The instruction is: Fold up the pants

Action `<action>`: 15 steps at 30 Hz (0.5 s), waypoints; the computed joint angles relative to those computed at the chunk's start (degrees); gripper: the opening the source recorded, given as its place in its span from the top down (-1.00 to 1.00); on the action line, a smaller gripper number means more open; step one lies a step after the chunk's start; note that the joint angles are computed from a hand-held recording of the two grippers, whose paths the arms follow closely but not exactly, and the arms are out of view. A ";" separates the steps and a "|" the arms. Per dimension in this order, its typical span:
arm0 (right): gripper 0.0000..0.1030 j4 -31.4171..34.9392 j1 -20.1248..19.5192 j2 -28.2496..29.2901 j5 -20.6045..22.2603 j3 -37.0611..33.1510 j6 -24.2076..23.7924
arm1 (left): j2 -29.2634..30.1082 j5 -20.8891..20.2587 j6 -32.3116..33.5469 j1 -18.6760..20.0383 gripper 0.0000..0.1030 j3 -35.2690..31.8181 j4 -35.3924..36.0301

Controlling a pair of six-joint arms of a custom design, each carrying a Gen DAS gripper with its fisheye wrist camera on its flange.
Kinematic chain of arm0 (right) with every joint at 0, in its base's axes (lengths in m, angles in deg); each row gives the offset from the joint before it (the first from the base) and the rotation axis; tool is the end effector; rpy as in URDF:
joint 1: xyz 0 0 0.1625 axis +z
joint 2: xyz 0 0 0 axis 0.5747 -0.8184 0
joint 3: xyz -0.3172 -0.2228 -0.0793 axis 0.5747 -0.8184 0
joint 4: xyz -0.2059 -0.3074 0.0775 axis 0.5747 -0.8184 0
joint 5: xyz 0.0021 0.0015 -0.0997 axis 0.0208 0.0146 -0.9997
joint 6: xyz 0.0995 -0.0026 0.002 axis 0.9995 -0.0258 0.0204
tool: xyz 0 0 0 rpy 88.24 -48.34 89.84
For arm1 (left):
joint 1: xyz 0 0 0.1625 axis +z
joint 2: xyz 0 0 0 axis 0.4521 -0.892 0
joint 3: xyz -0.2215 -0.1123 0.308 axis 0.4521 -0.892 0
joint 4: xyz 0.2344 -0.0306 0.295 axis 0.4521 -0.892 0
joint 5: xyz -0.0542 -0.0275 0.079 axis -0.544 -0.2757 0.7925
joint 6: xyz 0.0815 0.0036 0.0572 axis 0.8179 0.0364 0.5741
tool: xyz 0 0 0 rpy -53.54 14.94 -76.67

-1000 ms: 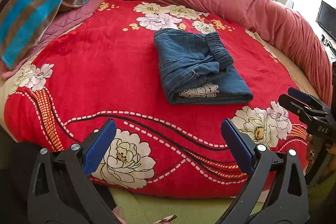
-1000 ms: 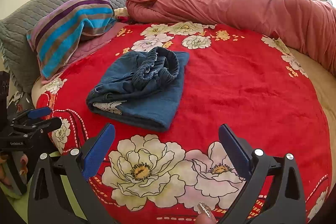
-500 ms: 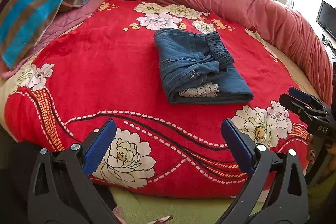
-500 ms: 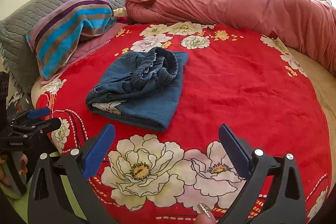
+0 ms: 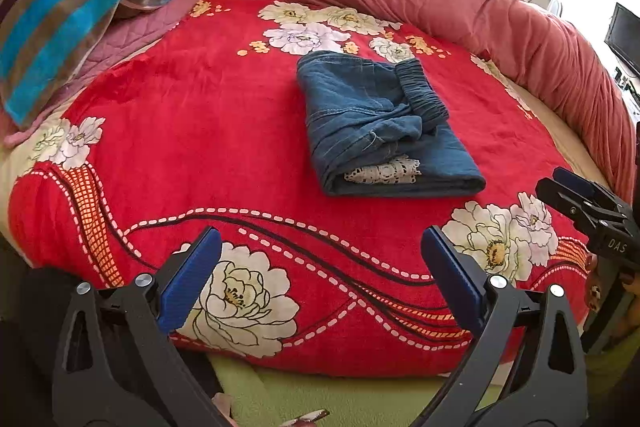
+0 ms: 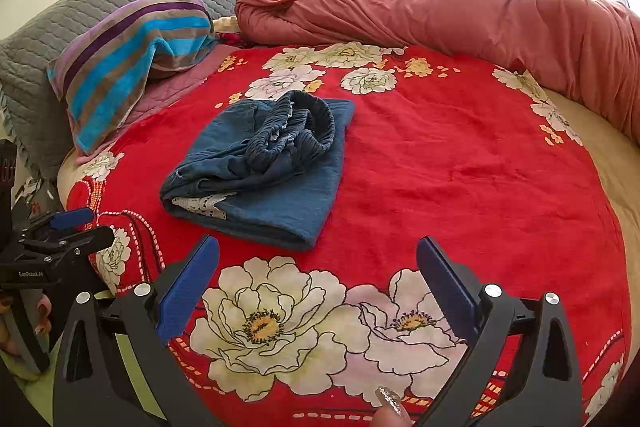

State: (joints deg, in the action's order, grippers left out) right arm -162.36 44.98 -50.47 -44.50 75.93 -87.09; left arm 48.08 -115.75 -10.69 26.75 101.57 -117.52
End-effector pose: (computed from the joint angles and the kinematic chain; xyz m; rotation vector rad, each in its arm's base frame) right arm -0.0192 -0.8019 0.3345 0.5799 -2.4796 0.8938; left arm -0.3291 -0.7894 -0.0045 0.4470 2.3996 -0.7724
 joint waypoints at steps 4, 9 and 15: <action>-0.91 -0.15 -0.08 -0.14 -0.10 0.12 0.01 | 0.60 0.12 -0.07 0.04 -0.81 -1.10 0.75; -0.91 -0.53 -0.07 -0.09 -0.54 0.12 0.33 | 0.65 0.18 -0.06 0.04 -0.81 -1.22 0.80; -0.91 -1.23 0.19 0.01 -1.52 0.20 0.55 | 0.50 -0.01 -1.00 0.21 -0.81 -1.07 1.44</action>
State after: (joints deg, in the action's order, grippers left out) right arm -163.59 45.16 -50.46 -46.01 76.13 -86.54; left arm 48.58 -115.76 -11.70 26.96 100.50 -116.08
